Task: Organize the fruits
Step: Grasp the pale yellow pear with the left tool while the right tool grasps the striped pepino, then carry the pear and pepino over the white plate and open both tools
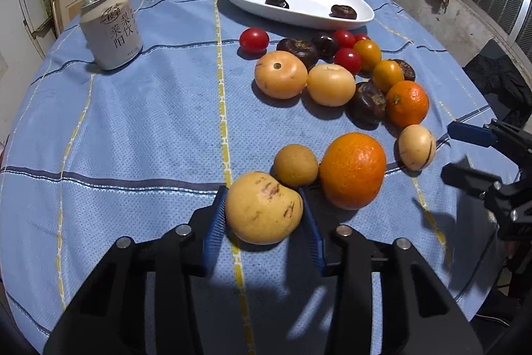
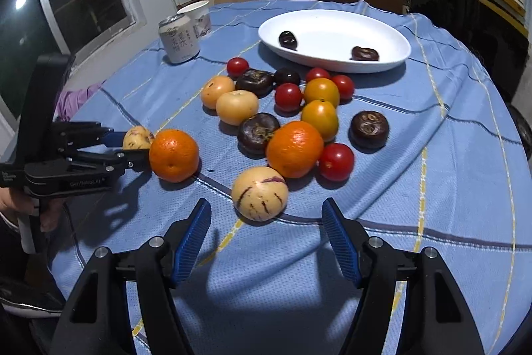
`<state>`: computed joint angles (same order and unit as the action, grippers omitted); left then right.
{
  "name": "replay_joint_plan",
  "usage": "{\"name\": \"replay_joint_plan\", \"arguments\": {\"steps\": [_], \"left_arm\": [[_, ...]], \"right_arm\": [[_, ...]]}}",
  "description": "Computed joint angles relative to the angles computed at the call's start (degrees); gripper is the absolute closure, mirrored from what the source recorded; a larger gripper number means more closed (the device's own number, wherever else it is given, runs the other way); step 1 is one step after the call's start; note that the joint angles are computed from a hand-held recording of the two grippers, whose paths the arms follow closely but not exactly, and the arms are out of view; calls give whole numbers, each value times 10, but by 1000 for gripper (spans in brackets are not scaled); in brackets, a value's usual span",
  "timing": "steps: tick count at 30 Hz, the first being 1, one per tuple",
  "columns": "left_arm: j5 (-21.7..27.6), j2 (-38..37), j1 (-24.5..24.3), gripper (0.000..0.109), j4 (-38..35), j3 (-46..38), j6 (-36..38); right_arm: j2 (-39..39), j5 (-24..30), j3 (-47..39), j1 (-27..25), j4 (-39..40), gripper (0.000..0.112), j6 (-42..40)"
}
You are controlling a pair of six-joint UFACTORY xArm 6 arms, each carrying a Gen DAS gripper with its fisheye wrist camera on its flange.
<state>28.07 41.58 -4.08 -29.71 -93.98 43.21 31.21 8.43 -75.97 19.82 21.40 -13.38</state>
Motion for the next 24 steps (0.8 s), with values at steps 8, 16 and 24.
{"name": "replay_joint_plan", "arguments": {"steps": [8, 16, 24], "left_arm": [[1, -1, 1, 67, -13, 1, 8], [1, -8, 3, 67, -10, 10, 4], [-6, -18, 4, 67, -24, 28, 17]], "right_arm": [[38, 21, -46, -1, -116, 46, 96], [51, 30, -58, -4, -174, 70, 152], [23, 16, -19, -4, -21, 70, 38]]}}
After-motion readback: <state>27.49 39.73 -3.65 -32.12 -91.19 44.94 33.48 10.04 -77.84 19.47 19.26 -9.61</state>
